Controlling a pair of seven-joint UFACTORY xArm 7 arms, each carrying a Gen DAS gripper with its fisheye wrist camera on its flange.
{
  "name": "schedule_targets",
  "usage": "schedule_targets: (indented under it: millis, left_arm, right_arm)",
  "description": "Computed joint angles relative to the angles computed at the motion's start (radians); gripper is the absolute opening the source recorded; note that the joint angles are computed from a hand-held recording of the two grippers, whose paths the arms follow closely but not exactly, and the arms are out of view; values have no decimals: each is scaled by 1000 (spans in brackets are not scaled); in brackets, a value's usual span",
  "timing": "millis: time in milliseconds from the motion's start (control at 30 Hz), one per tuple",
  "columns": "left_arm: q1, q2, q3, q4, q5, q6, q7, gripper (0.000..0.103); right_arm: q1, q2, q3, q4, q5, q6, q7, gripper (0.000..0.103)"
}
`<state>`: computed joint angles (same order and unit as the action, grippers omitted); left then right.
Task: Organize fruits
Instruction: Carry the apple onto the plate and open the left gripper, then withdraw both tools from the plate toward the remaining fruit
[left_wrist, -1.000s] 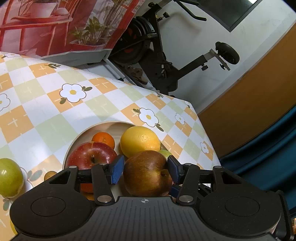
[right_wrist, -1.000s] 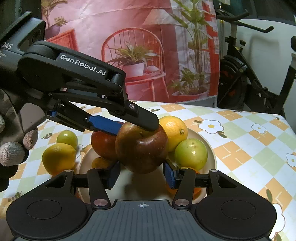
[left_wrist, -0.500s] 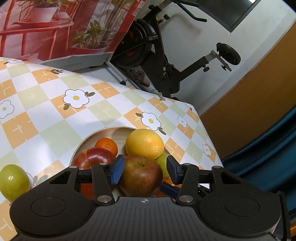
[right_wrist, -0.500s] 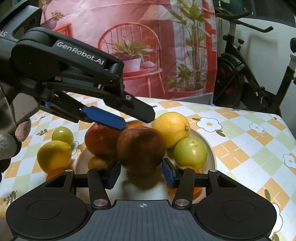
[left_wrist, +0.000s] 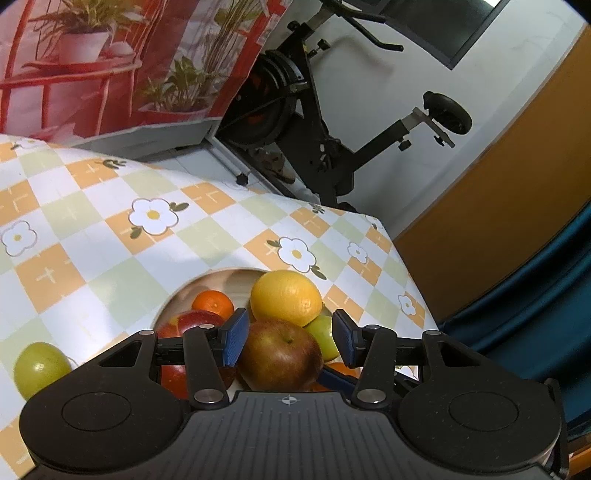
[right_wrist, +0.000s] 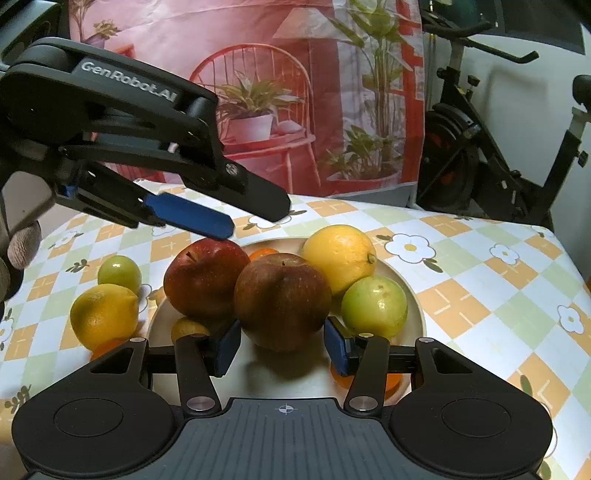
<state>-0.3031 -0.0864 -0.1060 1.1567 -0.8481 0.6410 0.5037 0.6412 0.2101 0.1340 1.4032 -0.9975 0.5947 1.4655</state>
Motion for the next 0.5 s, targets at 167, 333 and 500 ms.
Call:
schedule_targets:
  millis: [167,333,500]
  left_arm:
    - [3,-22,6,-15,18,-15,4,52]
    - [2,-39,14,-29,29,-26,9,52]
    - [-1,-65,24,-53,46,-43,28,52]
  right_arm:
    - [7,-10,9,-5,12,21,5,46]
    - [16,-24,18,-9,-7,52,37,46]
    - [24,-30,30,3,-17,86,59,46]
